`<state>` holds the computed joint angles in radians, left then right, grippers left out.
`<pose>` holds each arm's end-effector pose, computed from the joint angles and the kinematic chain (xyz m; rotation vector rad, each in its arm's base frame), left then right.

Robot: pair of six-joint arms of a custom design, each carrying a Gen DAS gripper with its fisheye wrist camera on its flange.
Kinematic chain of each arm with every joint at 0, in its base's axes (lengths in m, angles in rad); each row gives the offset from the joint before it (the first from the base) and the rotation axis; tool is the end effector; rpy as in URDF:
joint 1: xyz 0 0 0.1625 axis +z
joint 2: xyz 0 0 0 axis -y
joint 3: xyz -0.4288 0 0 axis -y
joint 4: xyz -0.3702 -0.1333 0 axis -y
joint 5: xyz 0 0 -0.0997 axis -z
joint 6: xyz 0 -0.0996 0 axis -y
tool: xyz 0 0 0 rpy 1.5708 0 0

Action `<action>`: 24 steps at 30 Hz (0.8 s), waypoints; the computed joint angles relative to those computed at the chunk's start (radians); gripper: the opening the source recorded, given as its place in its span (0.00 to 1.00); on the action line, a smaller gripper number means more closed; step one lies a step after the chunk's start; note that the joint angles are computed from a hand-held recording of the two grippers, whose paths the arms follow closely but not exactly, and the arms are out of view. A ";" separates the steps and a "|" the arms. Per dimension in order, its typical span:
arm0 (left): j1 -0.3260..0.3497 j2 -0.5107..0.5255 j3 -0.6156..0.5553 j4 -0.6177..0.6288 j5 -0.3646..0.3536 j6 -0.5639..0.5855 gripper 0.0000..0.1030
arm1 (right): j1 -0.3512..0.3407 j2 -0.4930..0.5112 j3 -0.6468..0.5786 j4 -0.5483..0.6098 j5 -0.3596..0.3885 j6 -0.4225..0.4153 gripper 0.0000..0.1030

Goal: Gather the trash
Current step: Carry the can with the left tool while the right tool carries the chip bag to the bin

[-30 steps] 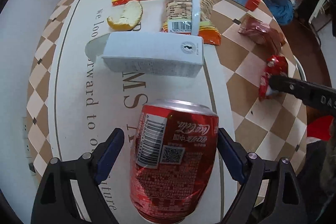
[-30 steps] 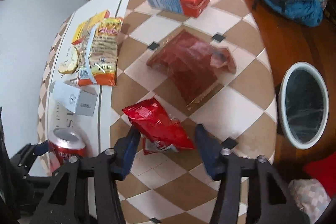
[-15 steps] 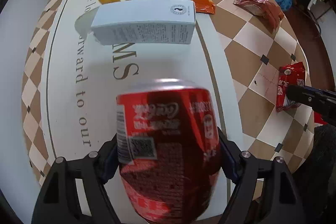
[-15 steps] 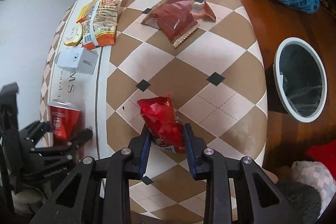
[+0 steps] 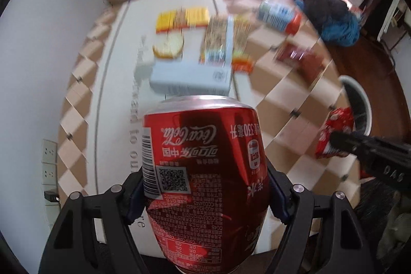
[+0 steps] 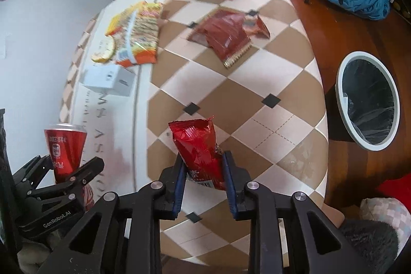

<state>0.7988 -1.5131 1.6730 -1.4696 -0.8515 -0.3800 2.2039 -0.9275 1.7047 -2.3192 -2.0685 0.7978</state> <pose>-0.1834 -0.4735 0.4335 0.5820 2.3247 -0.2266 0.4349 -0.4477 0.1556 -0.2135 -2.7078 0.4233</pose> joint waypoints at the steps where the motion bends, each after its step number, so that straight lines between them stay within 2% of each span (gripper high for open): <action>1: -0.003 0.013 -0.018 -0.014 0.005 0.012 0.73 | 0.006 -0.006 -0.002 -0.004 -0.004 -0.002 0.27; 8: -0.067 0.088 -0.112 -0.112 0.002 0.069 0.73 | 0.045 -0.079 -0.010 -0.032 -0.054 -0.016 0.26; 13: -0.130 0.147 -0.154 -0.180 -0.044 0.104 0.73 | 0.060 -0.177 0.013 -0.058 -0.103 -0.018 0.26; 18: -0.174 0.243 -0.179 -0.273 -0.123 0.147 0.73 | 0.058 -0.291 0.054 -0.054 -0.161 -0.001 0.26; 24: -0.201 0.389 -0.206 -0.373 -0.253 0.179 0.73 | 0.012 -0.479 0.141 0.011 -0.239 0.034 0.26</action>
